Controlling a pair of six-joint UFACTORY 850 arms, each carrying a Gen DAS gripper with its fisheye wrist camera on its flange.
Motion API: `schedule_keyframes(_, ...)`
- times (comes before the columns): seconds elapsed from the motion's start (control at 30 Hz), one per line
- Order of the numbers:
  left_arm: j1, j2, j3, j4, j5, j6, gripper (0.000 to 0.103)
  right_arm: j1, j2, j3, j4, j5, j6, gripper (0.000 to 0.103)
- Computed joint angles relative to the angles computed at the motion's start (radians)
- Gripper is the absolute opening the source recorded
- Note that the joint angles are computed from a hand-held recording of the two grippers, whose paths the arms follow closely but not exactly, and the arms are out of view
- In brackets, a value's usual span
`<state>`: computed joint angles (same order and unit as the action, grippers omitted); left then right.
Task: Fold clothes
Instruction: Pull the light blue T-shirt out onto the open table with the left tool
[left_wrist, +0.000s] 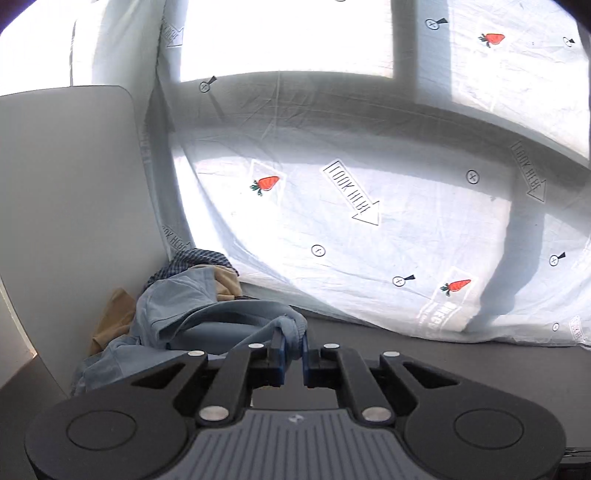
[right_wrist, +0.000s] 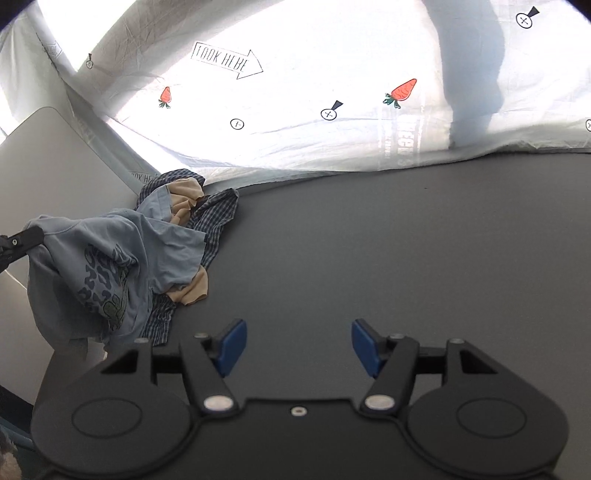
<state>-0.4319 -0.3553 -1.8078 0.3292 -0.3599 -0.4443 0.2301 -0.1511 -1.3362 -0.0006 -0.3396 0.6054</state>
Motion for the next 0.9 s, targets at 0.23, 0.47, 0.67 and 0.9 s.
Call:
schedule_keyframes(0.23, -0.292, -0.089, -0.158, -0.733, -0.137, 0.549, 0.026, -0.208, 0.431, 0.395, -0.407, -0.010, 0.434, 0.067)
schedule_keyframes(0.47, -0.411, -0.204, -0.244, -0.883, -0.396, 0.770, 0.062, -0.469, 0.691, 0.611, -0.472, -0.237, 0.442, 0.072)
schedule_keyframes(0.67, -0.449, -0.190, -0.146, -0.271, -0.307, 0.484, 0.066, -0.532, 0.699, 0.682, -0.224, -0.231, 0.226, 0.072)
schedule_keyframes(0.9, -0.349, -0.228, -0.100, 0.000, -0.410, 0.375, 0.066, -0.443, 0.487, 0.598, 0.294, -0.153, -0.172, 0.071)
